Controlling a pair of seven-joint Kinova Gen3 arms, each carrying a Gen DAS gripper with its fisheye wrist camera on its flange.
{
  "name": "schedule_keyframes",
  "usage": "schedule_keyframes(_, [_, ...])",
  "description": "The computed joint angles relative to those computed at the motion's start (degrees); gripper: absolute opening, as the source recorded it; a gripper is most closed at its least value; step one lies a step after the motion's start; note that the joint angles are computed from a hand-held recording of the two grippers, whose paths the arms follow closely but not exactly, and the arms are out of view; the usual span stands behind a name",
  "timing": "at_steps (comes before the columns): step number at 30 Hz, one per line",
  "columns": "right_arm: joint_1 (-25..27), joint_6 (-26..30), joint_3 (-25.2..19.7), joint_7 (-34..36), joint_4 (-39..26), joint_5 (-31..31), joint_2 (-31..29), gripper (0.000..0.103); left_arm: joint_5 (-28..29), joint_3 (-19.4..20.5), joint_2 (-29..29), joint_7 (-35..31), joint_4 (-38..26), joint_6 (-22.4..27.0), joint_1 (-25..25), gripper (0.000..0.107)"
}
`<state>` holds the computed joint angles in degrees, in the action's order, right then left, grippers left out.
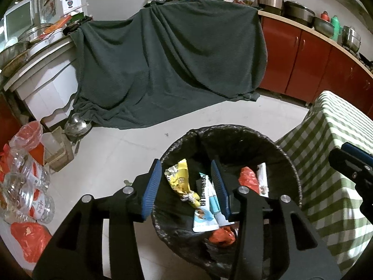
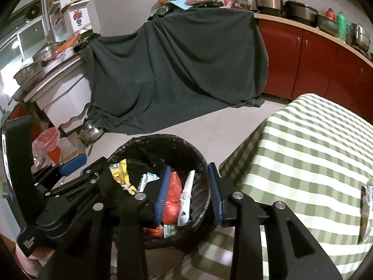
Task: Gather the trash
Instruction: 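Move the right gripper back to the table and grasp the silver wrapper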
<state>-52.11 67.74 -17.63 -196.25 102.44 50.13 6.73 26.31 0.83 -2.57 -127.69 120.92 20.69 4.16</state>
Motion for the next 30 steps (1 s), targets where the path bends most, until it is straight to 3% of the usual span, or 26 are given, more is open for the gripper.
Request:
schedule_keyframes(17, [-1.61, 14.51, -6.14, -8.01, 5.96, -2.15, -6.71, 0.048, 1.46, -0.22, -6.72, 2.07, 0.04, 6.17, 5.20, 0.058])
schedule_keyframes(23, [-1.68, 20.56, -9.54, -12.69, 9.27, -6.29, -10.09, 0.050, 0.98, 0.89, -9.28, 4.74, 0.26, 7.90, 8.71, 0.059])
schedule_keyframes(30, [-0.11, 23.58, -13.19, -17.81, 13.47, -11.87, -14.24, 0.050, -2.32, 5.00, -11.26, 11.02, 0.80, 8.14, 12.65, 0.059])
